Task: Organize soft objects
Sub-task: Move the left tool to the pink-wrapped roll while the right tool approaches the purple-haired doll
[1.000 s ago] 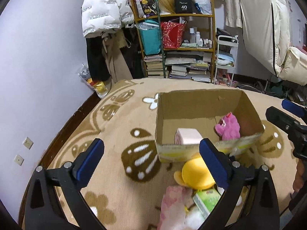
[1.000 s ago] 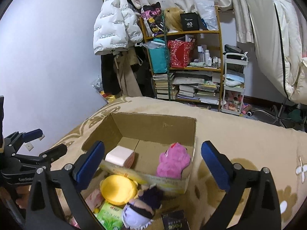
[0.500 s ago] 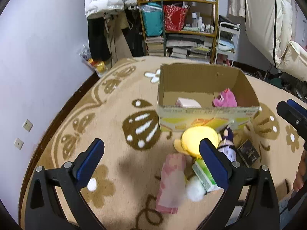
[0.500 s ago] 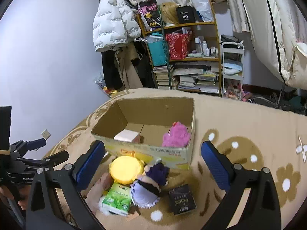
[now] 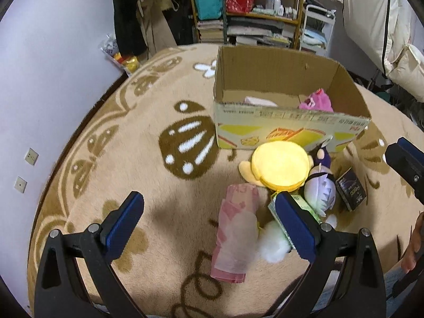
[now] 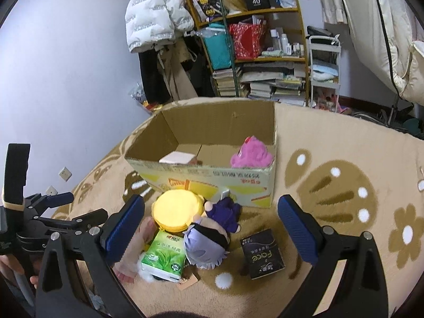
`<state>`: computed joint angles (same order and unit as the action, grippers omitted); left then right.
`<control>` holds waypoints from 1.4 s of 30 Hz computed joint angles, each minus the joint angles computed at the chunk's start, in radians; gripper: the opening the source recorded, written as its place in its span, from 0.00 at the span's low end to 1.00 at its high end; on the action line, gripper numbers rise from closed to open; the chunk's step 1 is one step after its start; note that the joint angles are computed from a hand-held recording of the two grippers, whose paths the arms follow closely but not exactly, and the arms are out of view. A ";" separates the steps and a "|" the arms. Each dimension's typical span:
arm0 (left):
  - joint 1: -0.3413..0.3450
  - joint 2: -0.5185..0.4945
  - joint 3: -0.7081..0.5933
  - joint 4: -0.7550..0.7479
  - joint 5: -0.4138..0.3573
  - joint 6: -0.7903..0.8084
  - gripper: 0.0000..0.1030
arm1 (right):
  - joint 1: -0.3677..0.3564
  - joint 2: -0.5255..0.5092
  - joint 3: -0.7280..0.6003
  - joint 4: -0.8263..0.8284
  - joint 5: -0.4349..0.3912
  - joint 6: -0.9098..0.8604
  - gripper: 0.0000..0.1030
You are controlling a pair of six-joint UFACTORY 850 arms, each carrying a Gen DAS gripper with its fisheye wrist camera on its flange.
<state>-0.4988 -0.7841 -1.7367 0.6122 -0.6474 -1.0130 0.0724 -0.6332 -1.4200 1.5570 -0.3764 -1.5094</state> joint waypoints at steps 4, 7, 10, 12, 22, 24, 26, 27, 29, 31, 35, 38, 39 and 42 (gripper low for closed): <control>0.014 -0.036 -0.034 -0.089 -0.006 0.074 0.96 | 0.007 -0.028 -0.025 -0.067 -0.001 0.073 1.00; 0.020 -0.066 -0.065 -0.128 -0.022 0.120 0.96 | 0.013 -0.053 -0.050 -0.129 -0.004 0.138 1.00; 0.025 -0.095 -0.098 -0.174 -0.040 0.161 0.96 | 0.019 -0.077 -0.076 -0.195 -0.008 0.206 1.00; 0.030 -0.111 -0.116 -0.199 -0.051 0.184 0.96 | 0.021 -0.087 -0.085 -0.225 -0.009 0.236 1.00; 0.045 -0.198 -0.218 -0.309 -0.122 0.297 0.96 | 0.033 -0.157 -0.161 -0.392 -0.030 0.413 1.00; 0.047 -0.216 -0.238 -0.323 -0.137 0.308 0.96 | 0.035 -0.171 -0.176 -0.425 -0.040 0.448 1.00; 0.050 -0.235 -0.262 -0.338 -0.157 0.323 0.96 | 0.037 -0.183 -0.189 -0.453 -0.047 0.477 1.00; 0.050 -0.241 -0.271 -0.343 -0.164 0.328 0.96 | 0.039 -0.189 -0.196 -0.472 -0.051 0.494 1.00; 0.053 -0.258 -0.293 -0.354 -0.180 0.341 0.96 | 0.043 -0.198 -0.206 -0.499 -0.054 0.518 1.00; 0.055 -0.273 -0.310 -0.370 -0.194 0.357 0.96 | 0.047 -0.209 -0.217 -0.531 -0.060 0.545 1.00; 0.060 -0.290 -0.327 -0.390 -0.205 0.373 0.96 | 0.054 -0.228 -0.237 -0.596 -0.071 0.605 1.00; 0.063 -0.292 -0.326 -0.404 -0.201 0.378 0.96 | 0.058 -0.241 -0.250 -0.634 -0.081 0.641 1.00; 0.065 -0.294 -0.328 -0.410 -0.201 0.380 0.96 | 0.058 -0.246 -0.255 -0.640 -0.088 0.649 1.00; 0.073 -0.298 -0.329 -0.424 -0.194 0.383 0.90 | 0.056 -0.261 -0.271 -0.654 -0.115 0.670 1.00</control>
<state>-0.4258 -1.0825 -2.0661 0.1878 -0.8410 -0.6301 0.1285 -0.8938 -1.6907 0.9032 -0.4918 -0.8389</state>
